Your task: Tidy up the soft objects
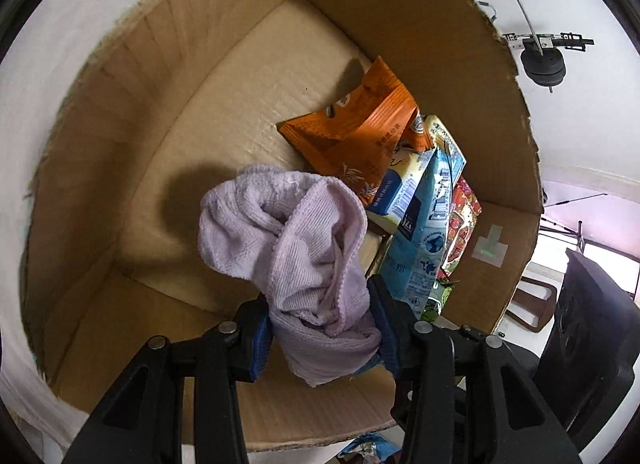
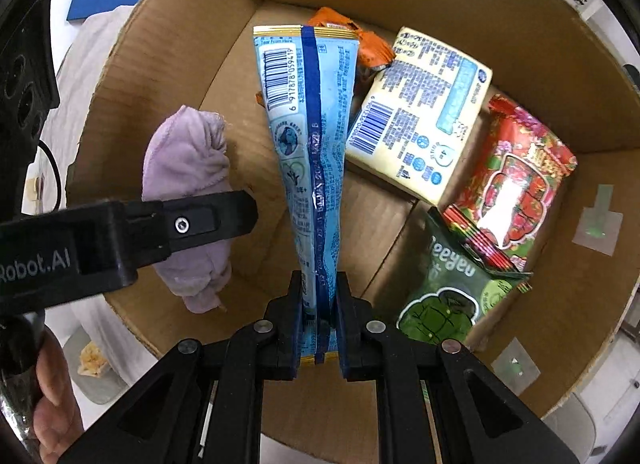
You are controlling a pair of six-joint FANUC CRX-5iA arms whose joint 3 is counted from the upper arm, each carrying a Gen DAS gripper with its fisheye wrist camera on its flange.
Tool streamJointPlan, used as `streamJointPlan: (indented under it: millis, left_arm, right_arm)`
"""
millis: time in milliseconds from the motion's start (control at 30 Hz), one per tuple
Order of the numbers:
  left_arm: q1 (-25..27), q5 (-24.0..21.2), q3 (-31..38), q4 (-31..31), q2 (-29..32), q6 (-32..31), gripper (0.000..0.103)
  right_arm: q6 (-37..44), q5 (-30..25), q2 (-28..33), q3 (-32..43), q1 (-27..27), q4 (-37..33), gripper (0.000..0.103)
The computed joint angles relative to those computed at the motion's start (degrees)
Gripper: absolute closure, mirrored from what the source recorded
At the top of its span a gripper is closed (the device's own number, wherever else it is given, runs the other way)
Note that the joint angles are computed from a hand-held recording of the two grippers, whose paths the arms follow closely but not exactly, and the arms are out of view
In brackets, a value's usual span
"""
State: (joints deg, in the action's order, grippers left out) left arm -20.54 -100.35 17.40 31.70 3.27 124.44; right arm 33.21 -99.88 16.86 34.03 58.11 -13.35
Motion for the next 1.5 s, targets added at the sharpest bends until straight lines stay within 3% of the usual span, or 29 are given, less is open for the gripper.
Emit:
streamJointPlan:
  millis: [300, 400, 433, 467, 633, 733, 833, 900, 1000, 1233, 1500]
  left_arm:
    - [-1.0, -4.3, 2.5, -3.5, 1.4, 1.1, 0.057]
    - [-0.9, -4.4, 3.5, -4.1, 1.4, 1.1, 0.03]
    - [-0.6, -4.1, 3.5, -3.9, 1.1, 0.9, 0.023]
    - [-0.3, -3.3, 3.1, -3.4, 0.6, 0.6, 0.022]
    - [-0.9, -4.7, 7.1, -6.0, 0.8, -0.7, 0.01]
    - [-2.5, -7.0, 11.8, -10.2, 1.4, -2.9, 0.004]
    - [-6.1, -10.3, 18.4, -18.3, 2.4, -6.5, 0.003]
    - [-8.5, -12.5, 22.0, -23.7, 2.9, -9.2, 0.003]
    - [-11.8, -14.3, 25.0, -30.4, 2.9, -12.9, 0.002]
    - [-16.3, -15.1, 27.6, -39.0, 1.8, -16.9, 0.002]
    - [-19.4, -17.2, 34.6, -42.7, 1.2, -19.3, 0.002]
  right_arm:
    - [1.4, -2.1, 2.1, 1.6, -2.1, -2.6, 0.085]
    - [0.9, -2.4, 1.8, 1.2, -1.9, -1.8, 0.061]
    - [0.4, -2.2, 1.5, 1.1, -1.9, -1.5, 0.046]
    - [-0.2, -1.7, 1.1, 0.9, -1.9, -1.2, 0.039]
    - [-3.4, -2.4, -1.0, 0.0, -0.7, 1.7, 0.035]
    - [-6.1, -3.1, -2.5, -1.4, 1.3, 5.6, 0.008]
    - [-10.1, -3.5, -4.6, -3.2, 3.6, 9.0, 0.007]
    - [-14.2, -3.0, -6.9, -6.5, 5.7, 11.8, 0.0]
    - [-19.3, -3.4, -9.8, -10.6, 8.8, 16.1, 0.0]
    - [-31.8, -6.1, -14.3, -13.6, 15.7, 22.7, 0.0]
    - [-36.8, -11.4, -11.9, -7.2, 19.8, 27.5, 0.0]
